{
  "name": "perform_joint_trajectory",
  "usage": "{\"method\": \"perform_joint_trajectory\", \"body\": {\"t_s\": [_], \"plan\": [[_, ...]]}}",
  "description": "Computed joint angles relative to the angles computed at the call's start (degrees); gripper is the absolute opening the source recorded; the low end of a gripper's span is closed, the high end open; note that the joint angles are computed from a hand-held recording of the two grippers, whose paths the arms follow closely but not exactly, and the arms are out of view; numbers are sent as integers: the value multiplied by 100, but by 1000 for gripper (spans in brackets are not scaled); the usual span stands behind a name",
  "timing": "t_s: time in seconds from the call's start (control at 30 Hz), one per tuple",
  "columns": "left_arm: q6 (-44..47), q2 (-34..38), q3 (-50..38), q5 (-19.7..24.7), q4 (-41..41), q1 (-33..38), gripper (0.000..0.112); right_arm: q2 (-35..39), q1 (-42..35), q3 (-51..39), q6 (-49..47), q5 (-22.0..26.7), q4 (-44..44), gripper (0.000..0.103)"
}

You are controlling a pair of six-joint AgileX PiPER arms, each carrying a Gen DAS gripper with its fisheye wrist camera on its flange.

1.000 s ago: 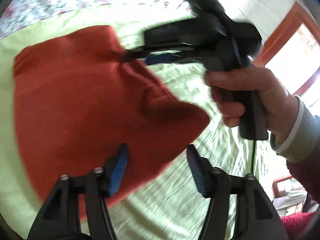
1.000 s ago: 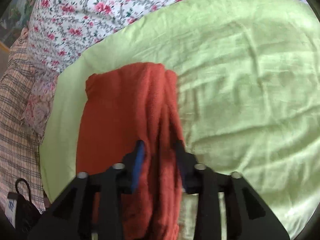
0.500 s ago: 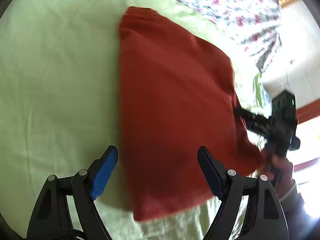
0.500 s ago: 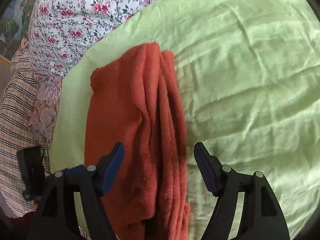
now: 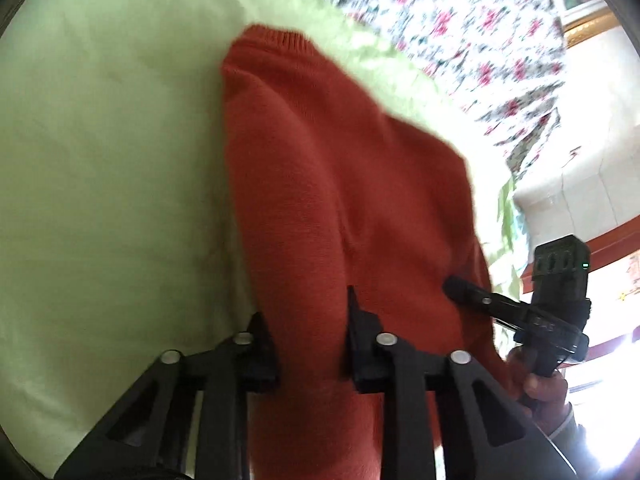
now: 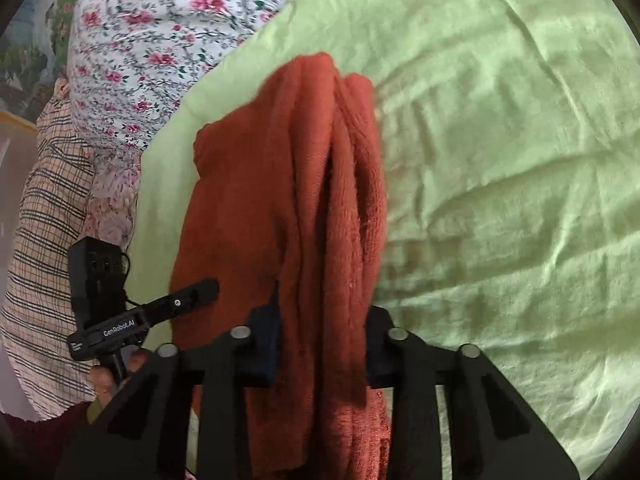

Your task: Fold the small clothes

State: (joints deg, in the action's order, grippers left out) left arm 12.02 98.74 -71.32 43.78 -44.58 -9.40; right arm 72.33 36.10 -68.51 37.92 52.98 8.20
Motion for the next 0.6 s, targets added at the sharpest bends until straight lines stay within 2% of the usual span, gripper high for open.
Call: {"method": "perform_joint_trajectory", "body": {"t_s": [0.07, 0.2, 0.37, 0.43, 0.53, 0.6], "plan": [[36, -397, 206, -39, 88, 99, 21, 48, 201, -170, 261, 24, -245, 25], [138, -1241, 670, 84, 347, 587, 21, 373, 524, -535, 256, -224, -127, 22], [783, -2131, 1266, 682, 357, 2027, 21, 1481, 1015, -1476, -195, -617, 312, 22], [1174, -2307, 1440, 1016, 282, 2741, 21, 1951, 1202, -1874, -385, -712, 462, 22], [1510, -2391, 1701, 1140, 197, 3286, 21, 2585, 1385, -2393, -623, -746, 716, 22], [2054, -2423, 1956, 1394, 177, 3981, 21, 2855, 1436, -2532, -714, -746, 832, 22]]}}
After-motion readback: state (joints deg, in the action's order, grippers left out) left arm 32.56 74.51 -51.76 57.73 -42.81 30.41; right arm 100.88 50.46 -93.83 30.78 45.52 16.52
